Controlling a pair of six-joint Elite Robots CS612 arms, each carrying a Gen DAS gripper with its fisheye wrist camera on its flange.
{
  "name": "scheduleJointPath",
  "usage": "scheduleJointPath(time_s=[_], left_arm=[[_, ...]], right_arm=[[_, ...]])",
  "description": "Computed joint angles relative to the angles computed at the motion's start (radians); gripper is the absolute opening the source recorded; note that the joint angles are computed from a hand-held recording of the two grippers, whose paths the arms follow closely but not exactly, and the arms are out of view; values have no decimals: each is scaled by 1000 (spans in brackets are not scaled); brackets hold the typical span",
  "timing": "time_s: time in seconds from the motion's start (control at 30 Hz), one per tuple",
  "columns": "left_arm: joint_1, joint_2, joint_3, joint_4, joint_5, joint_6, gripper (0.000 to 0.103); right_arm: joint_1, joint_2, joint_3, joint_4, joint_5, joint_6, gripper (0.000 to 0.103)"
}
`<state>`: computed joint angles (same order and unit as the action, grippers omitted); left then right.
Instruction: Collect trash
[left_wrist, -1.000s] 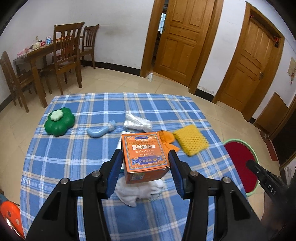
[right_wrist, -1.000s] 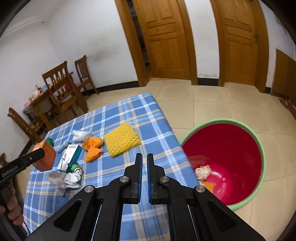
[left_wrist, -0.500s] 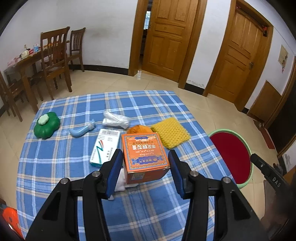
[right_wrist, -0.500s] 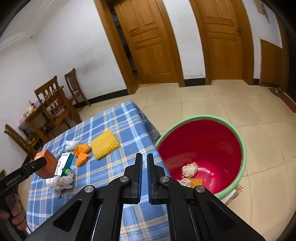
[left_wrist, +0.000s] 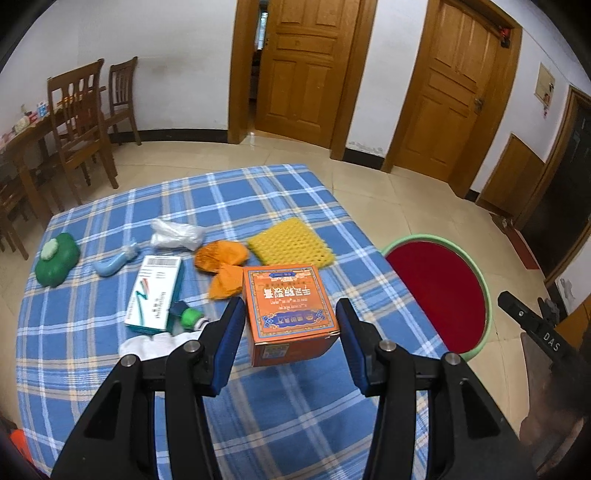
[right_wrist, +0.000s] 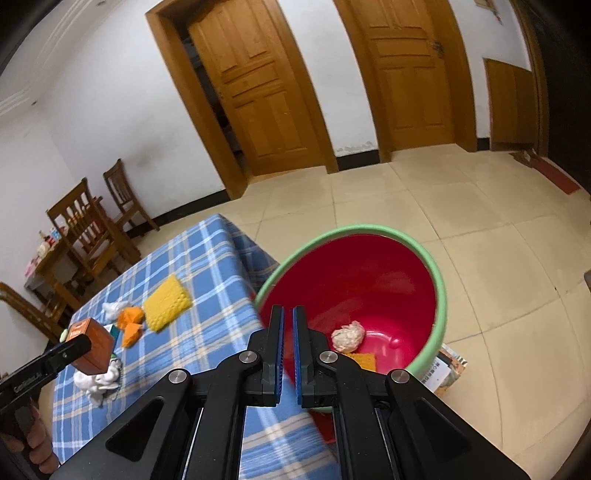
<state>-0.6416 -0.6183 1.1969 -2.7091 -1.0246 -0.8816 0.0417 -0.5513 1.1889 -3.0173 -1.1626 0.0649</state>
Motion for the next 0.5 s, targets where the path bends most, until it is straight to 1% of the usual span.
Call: scheduleJointPath(time_s=[0.23, 0.3, 0.33, 0.5], left_arm=[[1, 11, -22, 9, -15, 7, 51], [2, 8, -17, 11, -12, 1, 51], [3, 6, -12, 11, -10, -4, 51], [7, -12, 22, 21, 20, -45, 51]], right_arm=[[-8, 6, -2, 11, -4, 16, 4], [-7, 6, -5, 24, 14, 4, 5], [-7, 8, -8, 35, 29, -5, 8], [5, 15, -30, 92, 69, -44, 9]])
